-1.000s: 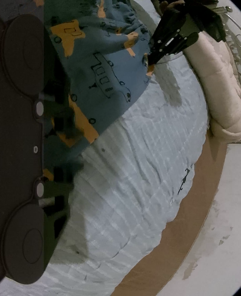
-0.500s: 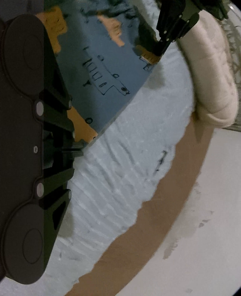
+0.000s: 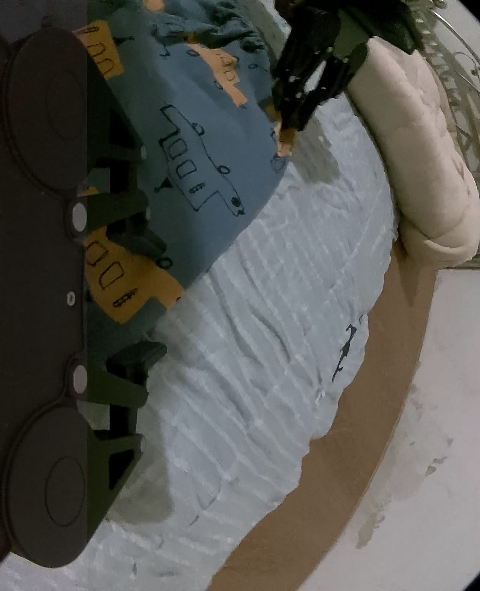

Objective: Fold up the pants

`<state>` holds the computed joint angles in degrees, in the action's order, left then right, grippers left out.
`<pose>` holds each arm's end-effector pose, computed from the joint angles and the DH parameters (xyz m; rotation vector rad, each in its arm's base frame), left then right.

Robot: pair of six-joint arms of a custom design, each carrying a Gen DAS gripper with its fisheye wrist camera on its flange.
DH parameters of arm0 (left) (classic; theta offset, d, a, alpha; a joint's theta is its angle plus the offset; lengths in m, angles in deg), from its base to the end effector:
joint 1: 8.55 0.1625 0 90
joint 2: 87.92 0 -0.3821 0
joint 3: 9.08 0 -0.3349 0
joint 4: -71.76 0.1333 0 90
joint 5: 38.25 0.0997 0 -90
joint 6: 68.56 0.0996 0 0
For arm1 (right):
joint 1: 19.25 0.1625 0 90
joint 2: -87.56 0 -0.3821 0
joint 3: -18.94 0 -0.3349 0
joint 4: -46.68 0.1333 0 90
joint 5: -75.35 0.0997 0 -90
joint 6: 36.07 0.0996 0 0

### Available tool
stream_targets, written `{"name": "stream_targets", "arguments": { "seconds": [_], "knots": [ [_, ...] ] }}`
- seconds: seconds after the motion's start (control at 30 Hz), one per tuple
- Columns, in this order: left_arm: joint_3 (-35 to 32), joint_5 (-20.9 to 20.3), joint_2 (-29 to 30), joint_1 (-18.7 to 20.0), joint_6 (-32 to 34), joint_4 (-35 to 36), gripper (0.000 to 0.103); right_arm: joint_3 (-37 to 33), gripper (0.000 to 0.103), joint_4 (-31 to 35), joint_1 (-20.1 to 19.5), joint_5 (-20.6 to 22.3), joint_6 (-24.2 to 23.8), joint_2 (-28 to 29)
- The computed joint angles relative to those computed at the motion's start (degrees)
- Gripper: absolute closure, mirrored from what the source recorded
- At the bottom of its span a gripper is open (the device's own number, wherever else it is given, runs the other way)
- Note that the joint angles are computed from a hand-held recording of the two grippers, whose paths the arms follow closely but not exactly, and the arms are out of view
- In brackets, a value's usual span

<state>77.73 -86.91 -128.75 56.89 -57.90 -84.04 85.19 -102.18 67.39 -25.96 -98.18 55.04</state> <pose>-0.0853 -0.6657 0.1350 0.5791 2.3507 -0.5292 0.0706 -0.7379 0.1359 1.2810 -2.3980 0.3641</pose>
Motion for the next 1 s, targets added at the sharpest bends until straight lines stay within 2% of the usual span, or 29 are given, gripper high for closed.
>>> {"name": "stream_targets", "arguments": {
  "seconds": [0.03, 0.13, 0.23, 0.47, 0.67, 0.83, 1.0],
  "knots": [
    [-0.3, -1.3, -0.2, 0.2, -0.9, 1.0, 0.101, 0.1, 0.094, 0.0, 0.1, -0.1, 0.7, 0.0],
    [0.4, 0.7, -0.2, -0.8, -2.7, 0.2, 0.102, 3.2, 0.103, -4.0, 0.4, 0.3, -0.2, -1.3],
    [5.1, 3.5, -1.3, -2.9, -1.2, -8.0, 0.103, 9.7, 0.103, -10.8, 0.6, 2.5, -0.6, -4.9],
    [21.7, 5.8, -6.9, -10.0, 6.2, -29.2, 0.103, 29.9, 0.103, -27.8, 1.1, 6.9, -3.5, -16.8],
    [36.1, 9.3, -10.7, -17.4, 6.4, -41.2, 0.103, 47.9, 0.103, -39.1, 1.0, 8.3, -5.0, -27.4],
    [47.9, 13.6, -12.1, -24.5, 1.9, -48.2, 0.103, 62.1, 0.103, -49.7, 0.3, 8.4, -7.5, -33.2],
    [55.6, 16.0, -12.5, -29.0, -7.2, -47.5, 0.103, 72.3, 0.103, -57.9, -1.1, 8.0, -9.1, -35.2]
  ]
}}
